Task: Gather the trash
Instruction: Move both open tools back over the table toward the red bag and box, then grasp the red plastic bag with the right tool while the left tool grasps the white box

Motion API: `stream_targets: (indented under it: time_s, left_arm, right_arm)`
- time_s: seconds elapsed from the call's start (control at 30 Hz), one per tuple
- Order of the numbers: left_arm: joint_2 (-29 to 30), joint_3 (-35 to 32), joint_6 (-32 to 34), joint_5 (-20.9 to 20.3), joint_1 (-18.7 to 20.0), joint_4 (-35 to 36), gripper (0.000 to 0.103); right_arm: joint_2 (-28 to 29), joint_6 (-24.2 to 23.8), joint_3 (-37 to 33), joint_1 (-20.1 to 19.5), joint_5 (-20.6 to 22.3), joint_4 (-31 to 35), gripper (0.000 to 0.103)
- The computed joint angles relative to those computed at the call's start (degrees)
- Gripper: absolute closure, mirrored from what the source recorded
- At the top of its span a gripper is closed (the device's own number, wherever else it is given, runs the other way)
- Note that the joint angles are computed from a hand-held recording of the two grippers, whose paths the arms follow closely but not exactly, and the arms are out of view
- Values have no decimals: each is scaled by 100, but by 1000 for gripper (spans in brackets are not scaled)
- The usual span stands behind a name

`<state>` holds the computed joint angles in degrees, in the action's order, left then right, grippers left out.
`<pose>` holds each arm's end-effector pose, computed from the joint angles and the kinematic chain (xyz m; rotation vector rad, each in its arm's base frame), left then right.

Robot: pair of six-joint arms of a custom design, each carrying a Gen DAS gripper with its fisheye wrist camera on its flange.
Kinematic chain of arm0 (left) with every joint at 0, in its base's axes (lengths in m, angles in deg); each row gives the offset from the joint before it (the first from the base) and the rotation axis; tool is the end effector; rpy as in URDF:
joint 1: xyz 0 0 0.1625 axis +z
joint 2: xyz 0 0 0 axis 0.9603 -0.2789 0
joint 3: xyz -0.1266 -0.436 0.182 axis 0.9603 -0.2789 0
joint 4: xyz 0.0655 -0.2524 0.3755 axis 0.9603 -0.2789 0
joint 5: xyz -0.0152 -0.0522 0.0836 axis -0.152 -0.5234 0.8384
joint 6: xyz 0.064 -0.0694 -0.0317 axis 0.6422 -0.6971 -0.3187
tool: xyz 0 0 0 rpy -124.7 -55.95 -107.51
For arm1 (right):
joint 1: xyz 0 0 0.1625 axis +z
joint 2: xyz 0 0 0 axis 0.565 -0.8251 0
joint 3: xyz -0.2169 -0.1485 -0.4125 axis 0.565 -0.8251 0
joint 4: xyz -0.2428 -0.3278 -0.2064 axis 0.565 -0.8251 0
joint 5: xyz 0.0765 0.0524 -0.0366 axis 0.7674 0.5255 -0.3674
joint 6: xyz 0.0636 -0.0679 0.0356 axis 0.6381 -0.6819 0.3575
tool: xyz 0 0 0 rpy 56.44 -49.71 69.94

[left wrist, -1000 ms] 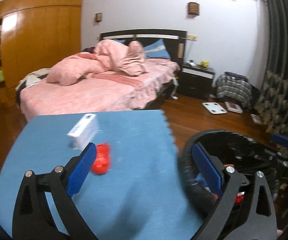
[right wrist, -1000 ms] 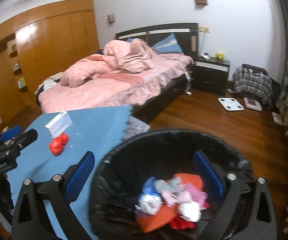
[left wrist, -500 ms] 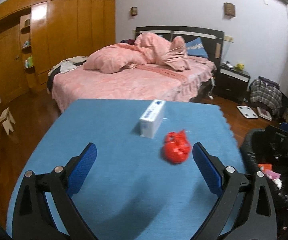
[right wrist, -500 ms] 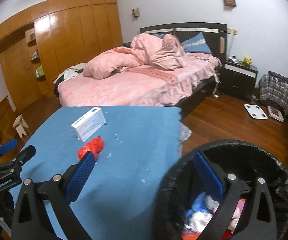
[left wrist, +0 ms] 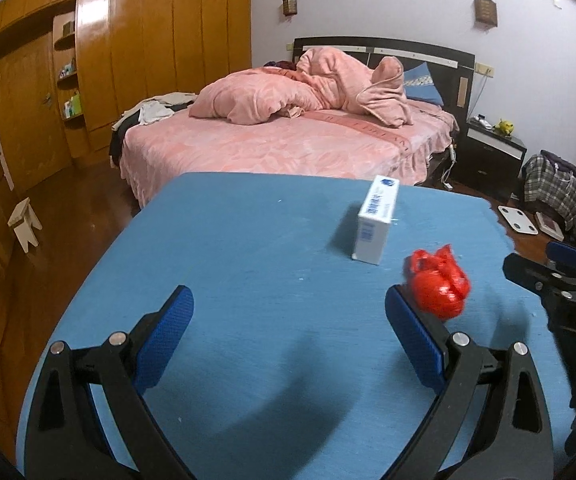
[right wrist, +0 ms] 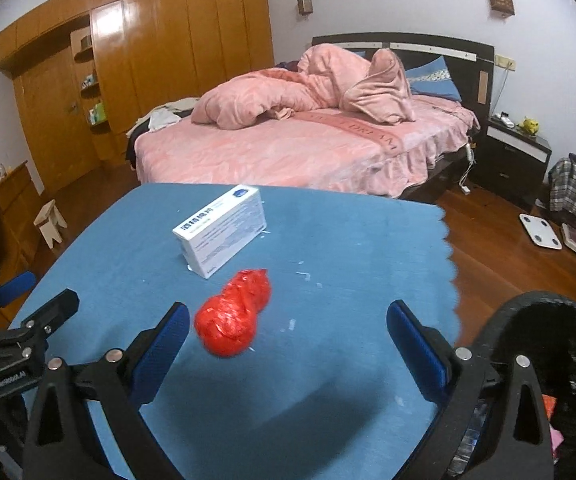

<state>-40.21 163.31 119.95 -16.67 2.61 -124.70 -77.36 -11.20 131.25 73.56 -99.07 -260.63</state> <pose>0.0616 -0.5712 0.2457 0.4383 2.1349 -1.0750 0.2775 -0.5935 -0.0863 0.5523 -2.3237 1.0299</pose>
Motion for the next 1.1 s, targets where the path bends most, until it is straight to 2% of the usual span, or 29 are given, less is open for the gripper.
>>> stream_targets:
  time_s: [0.3,0.5,0.6,0.7,0.8,0.87,0.97,1.1]
  left_arm:
    - [81,-293,57,-64,258,117,9]
    - [102,-367,27,-86,370,152,9]
    - [113,-387,4,-101,420,179,9]
    - [138,-406,-30,-107,440,212,9]
    - [158,-432,-50,-117,453,261,9]
    - [171,-451,-66,-132,451,268,9]
    - [201,-475,-92,-150,440,284,9]
    - [278,-522,-119,-218,395,338,9]
  right_arm:
    - [450,24,-709,-3,-110,566,6]
    - [612,7,-962,-34,-208,805,6]
    - [639,18,-1019,-42,-224,988,10]
    - [620,63,-1036,-64,-186,1195,18]
    - [576,131,-1016,-101,-58,1418,33]
    - [514,181,-960,-142,135,1584,47]
    - [478,239,-922,-172,281,1678,58]
    - [420,227,-844,-209,392,1562,60]
